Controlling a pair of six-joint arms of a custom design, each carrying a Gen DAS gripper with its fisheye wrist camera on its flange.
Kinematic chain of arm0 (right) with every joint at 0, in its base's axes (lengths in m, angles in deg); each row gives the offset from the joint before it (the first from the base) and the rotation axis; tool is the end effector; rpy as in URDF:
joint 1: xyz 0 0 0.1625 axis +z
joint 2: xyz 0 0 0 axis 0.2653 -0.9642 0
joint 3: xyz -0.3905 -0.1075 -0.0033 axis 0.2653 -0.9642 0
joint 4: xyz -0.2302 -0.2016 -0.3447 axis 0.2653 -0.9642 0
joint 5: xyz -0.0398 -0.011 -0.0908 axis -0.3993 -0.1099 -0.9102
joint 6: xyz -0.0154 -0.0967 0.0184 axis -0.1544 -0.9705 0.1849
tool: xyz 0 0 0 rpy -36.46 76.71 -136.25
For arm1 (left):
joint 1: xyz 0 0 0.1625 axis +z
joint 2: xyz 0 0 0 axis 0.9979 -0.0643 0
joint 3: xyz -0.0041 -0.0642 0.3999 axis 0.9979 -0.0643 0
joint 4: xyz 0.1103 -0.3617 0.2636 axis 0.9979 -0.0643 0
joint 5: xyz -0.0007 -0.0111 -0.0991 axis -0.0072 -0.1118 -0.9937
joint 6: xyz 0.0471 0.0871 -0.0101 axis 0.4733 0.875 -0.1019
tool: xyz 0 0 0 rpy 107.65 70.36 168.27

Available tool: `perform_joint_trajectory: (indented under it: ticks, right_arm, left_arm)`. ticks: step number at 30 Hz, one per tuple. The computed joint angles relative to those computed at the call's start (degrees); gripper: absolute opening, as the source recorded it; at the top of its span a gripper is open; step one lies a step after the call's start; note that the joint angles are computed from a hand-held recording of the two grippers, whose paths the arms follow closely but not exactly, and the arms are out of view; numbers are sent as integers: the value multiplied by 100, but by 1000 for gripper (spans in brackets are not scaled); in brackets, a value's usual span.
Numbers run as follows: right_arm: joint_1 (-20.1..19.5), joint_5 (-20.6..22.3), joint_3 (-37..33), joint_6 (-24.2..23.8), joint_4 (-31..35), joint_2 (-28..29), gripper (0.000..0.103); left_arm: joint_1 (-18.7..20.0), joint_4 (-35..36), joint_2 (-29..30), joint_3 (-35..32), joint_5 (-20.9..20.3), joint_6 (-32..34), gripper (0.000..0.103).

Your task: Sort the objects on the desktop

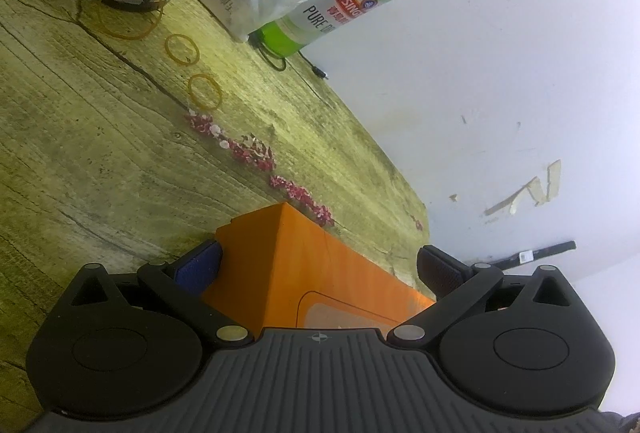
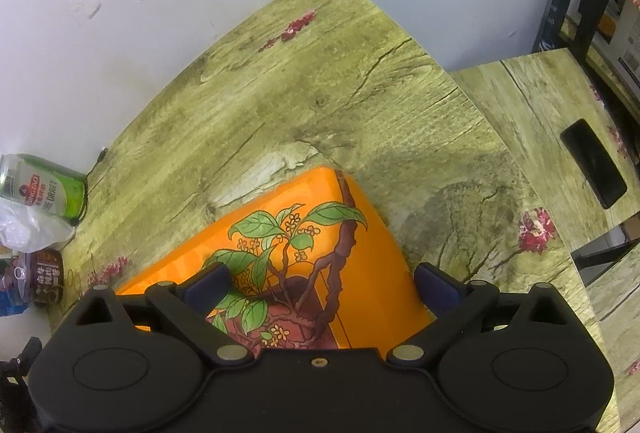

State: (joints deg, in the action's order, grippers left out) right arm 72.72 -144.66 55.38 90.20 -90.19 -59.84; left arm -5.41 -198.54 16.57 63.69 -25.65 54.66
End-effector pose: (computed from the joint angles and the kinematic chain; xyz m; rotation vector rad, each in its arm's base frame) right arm 0.0653 -0.6402 0.1606 -0.5380 -2.5635 0.7461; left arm 0.0296 -0.6468 0.1982 0.1115 -2.8729 0.8754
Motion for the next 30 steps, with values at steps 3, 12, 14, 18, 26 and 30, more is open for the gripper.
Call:
perform_joint_trajectory:
  ticks: [3, 12, 14, 18, 26, 30]
  right_arm:
    - [-2, 12, 3, -14, -16, 2, 100]
    - [32, -61, 27, -42, -155, 18, 100]
    - [28, -20, 62, -68, -188, -25, 99]
    - [-52, 280, 238, -315, -493, -169, 99]
    - [-397, 1098, 851, -867, -675, -762, 100]
    - [-574, 1294, 1254, -1268, -482, -1117, 100]
  left_arm:
    - [21, 5, 7, -6, -32, 42, 103]
    - [87, 197, -96, -7, 45, 149, 103]
    - [57, 256, -213, 63, 162, 248, 103]
    - [-97, 288, -551, 347, 473, 300, 103]
    - [-596, 564, -1137, 1157, 1181, 137, 103]
    - [-813, 409, -1165, 1439, 1587, 87, 103]
